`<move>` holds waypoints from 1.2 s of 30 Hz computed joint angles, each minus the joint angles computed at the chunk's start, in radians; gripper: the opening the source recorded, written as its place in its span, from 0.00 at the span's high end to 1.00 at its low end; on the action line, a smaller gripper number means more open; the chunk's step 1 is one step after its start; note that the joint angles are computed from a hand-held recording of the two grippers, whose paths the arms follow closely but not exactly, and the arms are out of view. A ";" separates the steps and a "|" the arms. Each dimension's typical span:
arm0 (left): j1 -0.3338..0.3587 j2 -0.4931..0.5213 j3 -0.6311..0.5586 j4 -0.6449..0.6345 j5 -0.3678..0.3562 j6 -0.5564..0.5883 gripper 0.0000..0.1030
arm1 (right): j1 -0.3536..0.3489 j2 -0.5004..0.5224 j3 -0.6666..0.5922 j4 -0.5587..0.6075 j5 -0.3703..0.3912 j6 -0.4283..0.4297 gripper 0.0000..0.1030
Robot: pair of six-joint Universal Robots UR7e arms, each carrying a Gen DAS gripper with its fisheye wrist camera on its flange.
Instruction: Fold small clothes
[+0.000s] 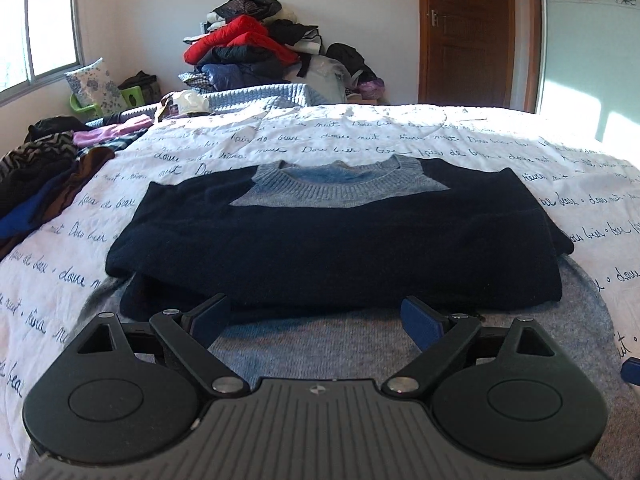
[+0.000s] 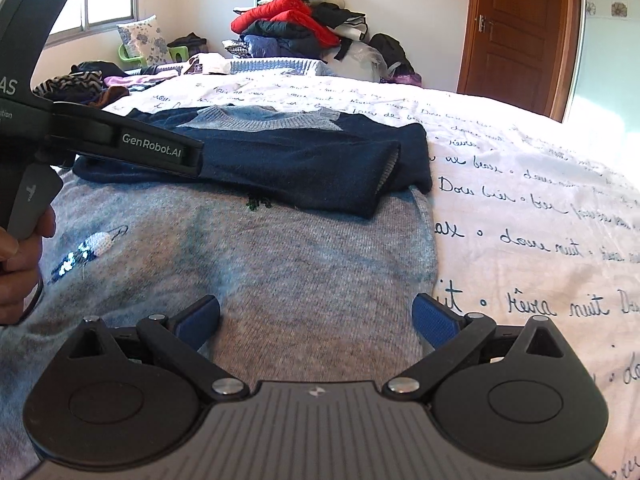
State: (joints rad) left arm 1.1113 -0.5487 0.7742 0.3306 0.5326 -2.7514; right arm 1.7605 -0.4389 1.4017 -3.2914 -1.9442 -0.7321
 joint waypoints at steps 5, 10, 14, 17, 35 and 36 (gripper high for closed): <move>0.004 -0.028 0.053 0.047 -0.009 -0.136 0.12 | 0.006 -0.027 0.060 -0.042 -0.021 -0.032 0.00; 0.001 -0.082 0.150 0.022 -0.023 -0.208 0.12 | 0.012 -0.059 0.123 -0.087 -0.048 -0.063 0.00; -0.007 -0.135 0.239 -0.030 -0.038 -0.220 0.12 | 0.008 -0.093 0.175 -0.105 -0.053 -0.050 0.00; -0.016 -0.169 0.299 -0.068 -0.060 -0.219 0.11 | 0.000 -0.125 0.216 -0.096 -0.040 -0.018 0.00; -0.082 -0.398 0.683 -0.473 -0.229 0.058 0.09 | -0.036 -0.197 0.369 -0.161 0.021 0.035 0.00; -0.082 -0.403 0.688 -0.468 -0.231 0.054 0.09 | -0.040 -0.198 0.371 -0.162 0.029 0.038 0.00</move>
State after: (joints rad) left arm 1.0296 -0.9512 1.4617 -0.1369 0.3019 -2.6975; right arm 1.7205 -0.6373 1.7726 -3.4532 -1.9151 -0.6936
